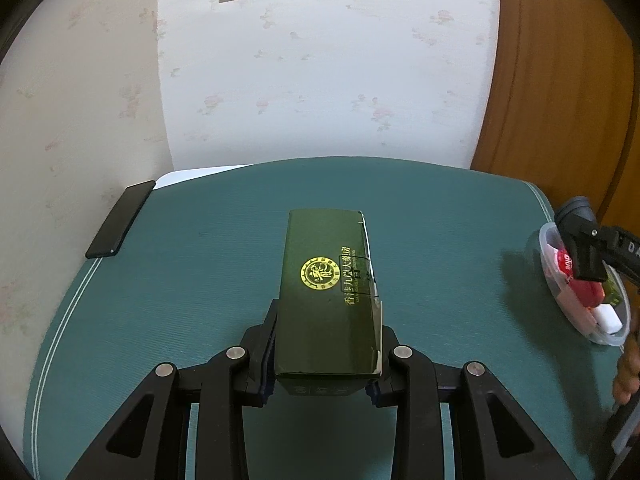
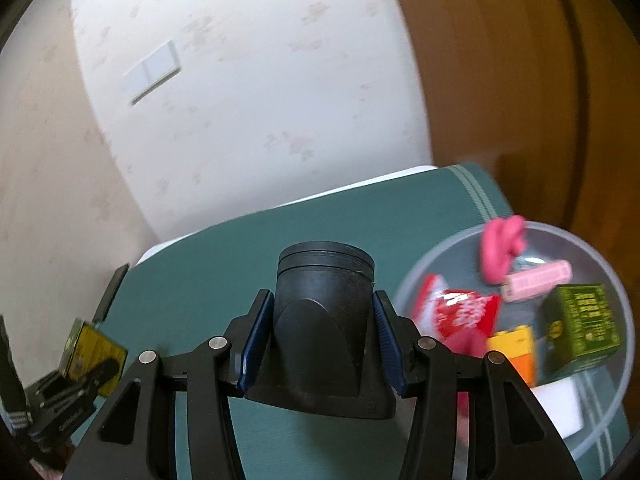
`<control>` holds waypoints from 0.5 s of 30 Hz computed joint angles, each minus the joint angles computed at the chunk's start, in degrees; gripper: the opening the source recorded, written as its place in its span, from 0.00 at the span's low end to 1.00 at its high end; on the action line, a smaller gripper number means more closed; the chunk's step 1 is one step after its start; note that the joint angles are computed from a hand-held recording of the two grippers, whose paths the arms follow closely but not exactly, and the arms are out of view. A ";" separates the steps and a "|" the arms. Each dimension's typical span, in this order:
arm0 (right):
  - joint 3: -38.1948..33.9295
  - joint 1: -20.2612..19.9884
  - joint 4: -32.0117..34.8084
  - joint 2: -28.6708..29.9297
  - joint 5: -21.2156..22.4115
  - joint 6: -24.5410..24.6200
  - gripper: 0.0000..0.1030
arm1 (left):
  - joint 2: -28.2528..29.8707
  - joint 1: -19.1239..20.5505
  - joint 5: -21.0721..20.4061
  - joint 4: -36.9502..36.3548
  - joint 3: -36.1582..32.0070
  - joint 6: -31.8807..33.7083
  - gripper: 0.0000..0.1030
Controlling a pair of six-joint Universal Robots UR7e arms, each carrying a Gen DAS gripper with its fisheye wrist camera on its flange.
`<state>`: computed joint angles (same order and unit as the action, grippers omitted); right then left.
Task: Organize objects
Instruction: 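Carry the black nozzle to the clear bowl with the right gripper while left gripper lifts the green box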
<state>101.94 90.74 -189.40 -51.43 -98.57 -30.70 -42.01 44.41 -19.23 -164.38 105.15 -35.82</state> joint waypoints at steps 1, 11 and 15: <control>-0.36 -0.18 -0.18 -0.09 -0.34 0.05 0.49 | 0.04 -0.07 -0.04 0.04 -0.03 -0.04 0.35; -4.10 -2.62 0.63 -0.60 -3.90 -0.46 0.49 | 2.00 -0.55 -2.48 1.15 -2.46 0.84 0.34; -6.46 -4.19 4.54 -0.72 -4.64 -0.03 0.49 | 3.75 -0.91 -3.67 0.98 -4.54 2.90 0.35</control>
